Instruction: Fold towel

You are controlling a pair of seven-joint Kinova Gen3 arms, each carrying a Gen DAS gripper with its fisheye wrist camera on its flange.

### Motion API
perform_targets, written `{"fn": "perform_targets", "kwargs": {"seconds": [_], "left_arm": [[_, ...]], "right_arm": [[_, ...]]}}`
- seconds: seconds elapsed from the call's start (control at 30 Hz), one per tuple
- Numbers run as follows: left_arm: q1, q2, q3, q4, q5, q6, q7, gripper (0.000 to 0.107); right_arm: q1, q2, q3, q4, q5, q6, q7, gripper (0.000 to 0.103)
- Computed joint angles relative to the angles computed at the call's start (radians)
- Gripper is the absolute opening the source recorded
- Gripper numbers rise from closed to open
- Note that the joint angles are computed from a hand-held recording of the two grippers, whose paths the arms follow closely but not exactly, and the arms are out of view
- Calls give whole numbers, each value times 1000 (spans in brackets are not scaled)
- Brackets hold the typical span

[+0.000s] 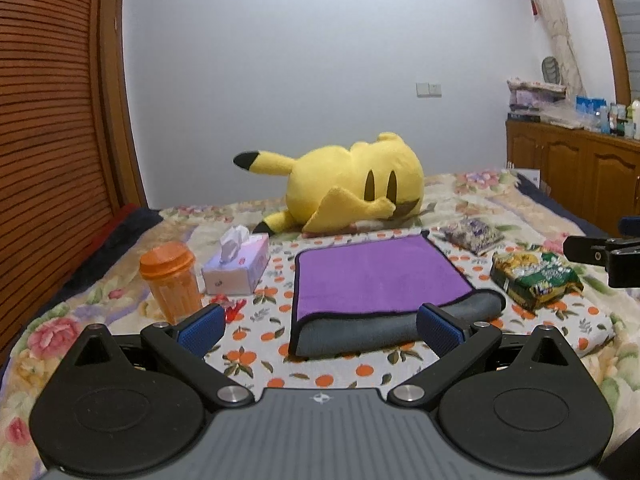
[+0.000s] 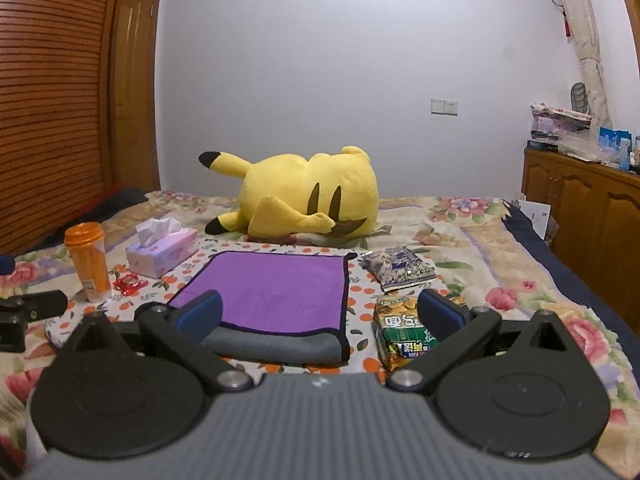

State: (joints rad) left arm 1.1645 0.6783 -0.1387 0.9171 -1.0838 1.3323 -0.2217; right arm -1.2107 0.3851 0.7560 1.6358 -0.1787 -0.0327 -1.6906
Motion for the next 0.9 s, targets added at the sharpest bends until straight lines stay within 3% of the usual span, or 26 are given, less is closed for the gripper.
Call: {"fn": "perform_targets", "kwargs": {"seconds": [0.3, 0.9], "left_arm": [[-23, 7, 9, -23, 41, -12, -41, 103], [-73, 9, 4, -33, 117, -63, -86, 103]], "right_arm": [[47, 20, -51, -50, 75, 57, -62, 103], [196, 50, -226, -140, 299, 131, -231, 103]]}}
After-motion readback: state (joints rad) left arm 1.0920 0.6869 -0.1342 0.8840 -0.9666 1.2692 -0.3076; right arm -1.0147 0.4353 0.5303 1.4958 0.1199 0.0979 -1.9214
